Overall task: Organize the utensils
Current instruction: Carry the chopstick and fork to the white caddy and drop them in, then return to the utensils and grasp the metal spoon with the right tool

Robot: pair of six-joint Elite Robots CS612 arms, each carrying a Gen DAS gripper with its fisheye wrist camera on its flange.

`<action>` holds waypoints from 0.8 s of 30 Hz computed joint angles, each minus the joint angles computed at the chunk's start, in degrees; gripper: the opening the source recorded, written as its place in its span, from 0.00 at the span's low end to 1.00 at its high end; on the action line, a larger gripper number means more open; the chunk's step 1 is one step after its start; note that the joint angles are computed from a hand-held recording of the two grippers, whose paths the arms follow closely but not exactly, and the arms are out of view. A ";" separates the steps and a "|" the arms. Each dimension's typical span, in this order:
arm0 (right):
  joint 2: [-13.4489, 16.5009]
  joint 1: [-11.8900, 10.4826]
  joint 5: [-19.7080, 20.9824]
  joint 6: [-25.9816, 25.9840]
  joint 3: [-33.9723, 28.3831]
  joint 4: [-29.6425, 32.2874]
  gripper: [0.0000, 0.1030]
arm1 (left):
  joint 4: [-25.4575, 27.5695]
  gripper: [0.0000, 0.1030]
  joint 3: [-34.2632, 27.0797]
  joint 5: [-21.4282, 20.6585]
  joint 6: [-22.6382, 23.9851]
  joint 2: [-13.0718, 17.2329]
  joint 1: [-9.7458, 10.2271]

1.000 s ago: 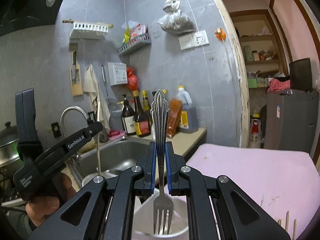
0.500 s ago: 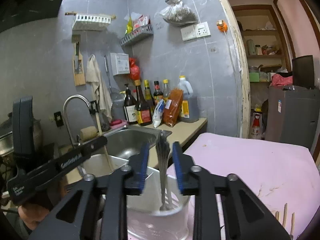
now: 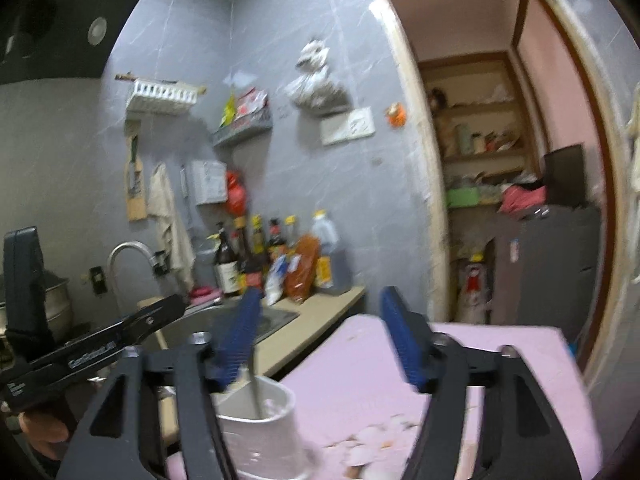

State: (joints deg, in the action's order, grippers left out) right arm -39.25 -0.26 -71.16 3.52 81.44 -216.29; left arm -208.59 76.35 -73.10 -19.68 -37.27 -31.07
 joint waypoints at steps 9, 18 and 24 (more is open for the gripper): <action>-3.32 -1.87 -10.61 -2.79 6.99 -8.66 1.00 | -2.80 0.98 -0.67 -2.41 4.39 0.51 -2.16; -5.45 -4.10 -14.78 -6.13 12.72 -6.54 1.00 | 2.96 0.98 -0.98 -7.76 5.67 0.69 -3.29; -6.30 -5.15 -15.77 -7.42 14.70 2.00 1.00 | 13.01 0.98 -1.17 -13.91 6.55 0.72 -3.84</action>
State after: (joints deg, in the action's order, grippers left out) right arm -45.55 -5.41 -86.94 -3.90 96.15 -214.29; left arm -195.59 75.18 -87.01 -13.13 -36.55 -34.91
